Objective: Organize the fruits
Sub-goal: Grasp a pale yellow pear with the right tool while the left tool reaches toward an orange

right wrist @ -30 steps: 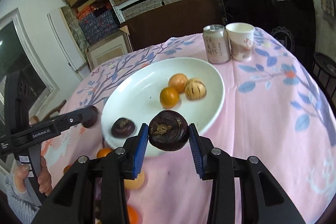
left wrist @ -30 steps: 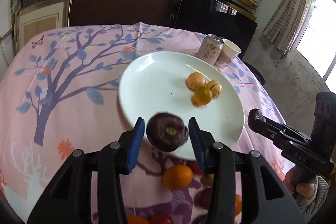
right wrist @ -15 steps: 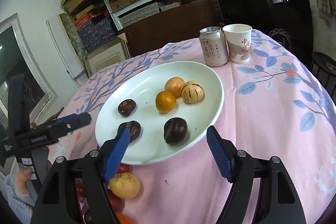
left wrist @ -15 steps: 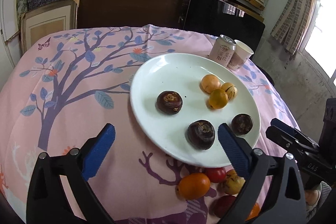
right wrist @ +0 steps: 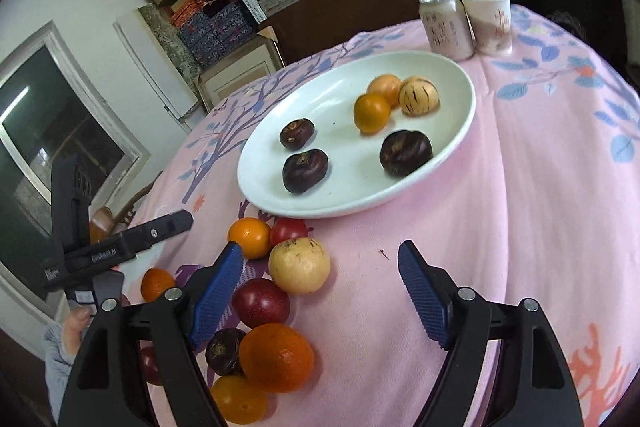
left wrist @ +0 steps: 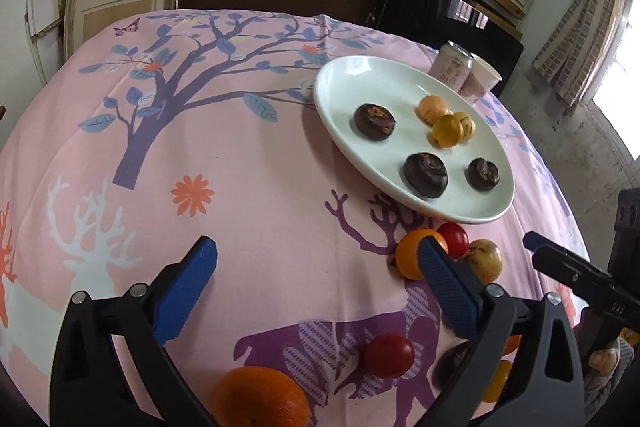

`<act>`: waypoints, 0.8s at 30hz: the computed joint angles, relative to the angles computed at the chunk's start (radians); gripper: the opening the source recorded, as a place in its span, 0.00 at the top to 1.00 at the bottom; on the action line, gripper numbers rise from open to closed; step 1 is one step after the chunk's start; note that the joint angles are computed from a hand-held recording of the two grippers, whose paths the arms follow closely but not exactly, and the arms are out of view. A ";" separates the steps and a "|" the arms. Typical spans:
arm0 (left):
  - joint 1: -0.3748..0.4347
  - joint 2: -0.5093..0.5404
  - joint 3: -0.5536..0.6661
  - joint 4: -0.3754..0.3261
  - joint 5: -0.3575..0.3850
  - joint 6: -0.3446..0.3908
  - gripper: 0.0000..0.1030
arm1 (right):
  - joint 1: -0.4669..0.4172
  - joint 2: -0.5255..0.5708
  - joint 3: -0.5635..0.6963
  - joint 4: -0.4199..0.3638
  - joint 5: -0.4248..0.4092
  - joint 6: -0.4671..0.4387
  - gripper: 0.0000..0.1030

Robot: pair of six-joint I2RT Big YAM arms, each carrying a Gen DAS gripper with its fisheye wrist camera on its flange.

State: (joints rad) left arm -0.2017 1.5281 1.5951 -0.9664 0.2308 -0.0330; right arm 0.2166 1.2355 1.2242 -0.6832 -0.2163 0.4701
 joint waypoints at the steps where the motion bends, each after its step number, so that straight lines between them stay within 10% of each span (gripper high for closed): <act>1: -0.015 0.004 0.004 -0.012 -0.010 0.026 0.05 | -0.010 0.003 0.000 -0.004 -0.015 0.020 0.22; 11: -0.110 0.097 0.109 -0.139 -0.121 0.076 0.04 | -0.047 0.006 -0.013 0.004 -0.103 0.126 0.21; 24: 0.003 0.137 0.153 -0.202 0.130 -0.033 0.04 | -0.039 0.018 0.004 -0.021 -0.090 0.093 0.18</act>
